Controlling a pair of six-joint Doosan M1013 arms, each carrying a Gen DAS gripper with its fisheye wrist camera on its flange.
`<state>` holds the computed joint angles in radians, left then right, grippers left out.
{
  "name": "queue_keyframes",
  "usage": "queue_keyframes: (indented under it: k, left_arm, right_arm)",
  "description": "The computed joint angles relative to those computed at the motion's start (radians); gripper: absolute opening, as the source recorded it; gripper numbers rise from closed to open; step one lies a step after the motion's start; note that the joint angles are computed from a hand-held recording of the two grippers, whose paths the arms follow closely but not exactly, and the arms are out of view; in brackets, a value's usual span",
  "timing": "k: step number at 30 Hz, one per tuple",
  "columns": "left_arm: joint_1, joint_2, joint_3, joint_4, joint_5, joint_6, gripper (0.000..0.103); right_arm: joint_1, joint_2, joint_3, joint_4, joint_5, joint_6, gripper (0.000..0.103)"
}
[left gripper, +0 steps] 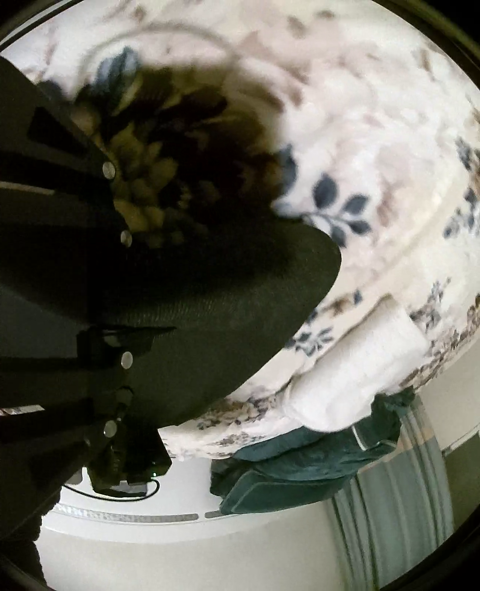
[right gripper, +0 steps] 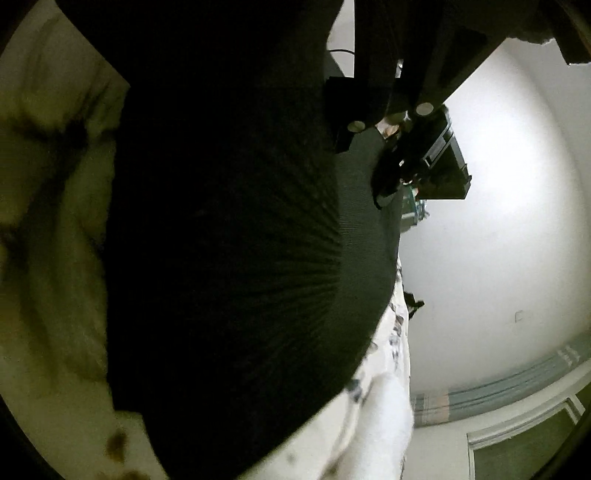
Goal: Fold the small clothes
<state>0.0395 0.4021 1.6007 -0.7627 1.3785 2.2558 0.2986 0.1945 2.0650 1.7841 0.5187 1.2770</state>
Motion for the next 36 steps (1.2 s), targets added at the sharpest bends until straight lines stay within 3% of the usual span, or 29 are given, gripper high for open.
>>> queue_keyframes:
  k: [6,10,12,15,20,22,27,29,32,34,36]
  left_arm:
    - [-0.022,0.019,-0.104,-0.025,0.087,0.012,0.017]
    - [-0.056,0.06,-0.209,-0.041,0.131,0.003,0.017]
    - [-0.081,0.091,-0.276,-0.057,0.148,-0.02,0.017]
    - [-0.118,0.152,-0.395,-0.081,0.161,-0.047,0.017]
    - [-0.175,0.302,-0.64,-0.11,0.171,-0.124,0.017]
    - [-0.194,0.36,-0.724,-0.114,0.171,-0.156,0.017]
    - [-0.242,0.505,-0.925,-0.045,0.192,-0.228,0.018]
    - [-0.259,0.547,-0.976,0.031,0.211,-0.262,0.019]
    - [-0.271,0.577,-1.011,0.087,0.234,-0.261,0.033]
    - [-0.27,0.564,-0.999,0.111,0.226,-0.241,0.04]
    - [-0.273,0.535,-0.966,0.174,0.191,-0.228,0.061]
  right_arm:
    - [0.021,-0.056,-0.056,-0.191,-0.099,0.194,0.021]
    - [0.002,-0.074,-0.128,-0.456,-0.136,0.429,0.021]
    - [-0.026,-0.081,-0.165,-0.606,-0.133,0.558,0.021]
    - [-0.006,-0.082,-0.191,-0.745,-0.182,0.69,0.021]
    - [0.002,-0.062,-0.206,-0.869,-0.232,0.774,0.021]
    - [0.002,-0.059,-0.195,-0.892,-0.235,0.782,0.021]
    - [-0.112,0.029,-0.262,-0.899,-0.115,0.713,0.021]
    - [-0.136,0.066,-0.285,-0.976,-0.059,0.77,0.021]
    - [-0.151,0.079,-0.273,-0.981,-0.04,0.786,0.022]
    - [-0.162,0.027,-0.226,-1.01,-0.034,0.822,0.024]
    - [-0.151,0.01,-0.235,-1.161,0.0,0.966,0.033]
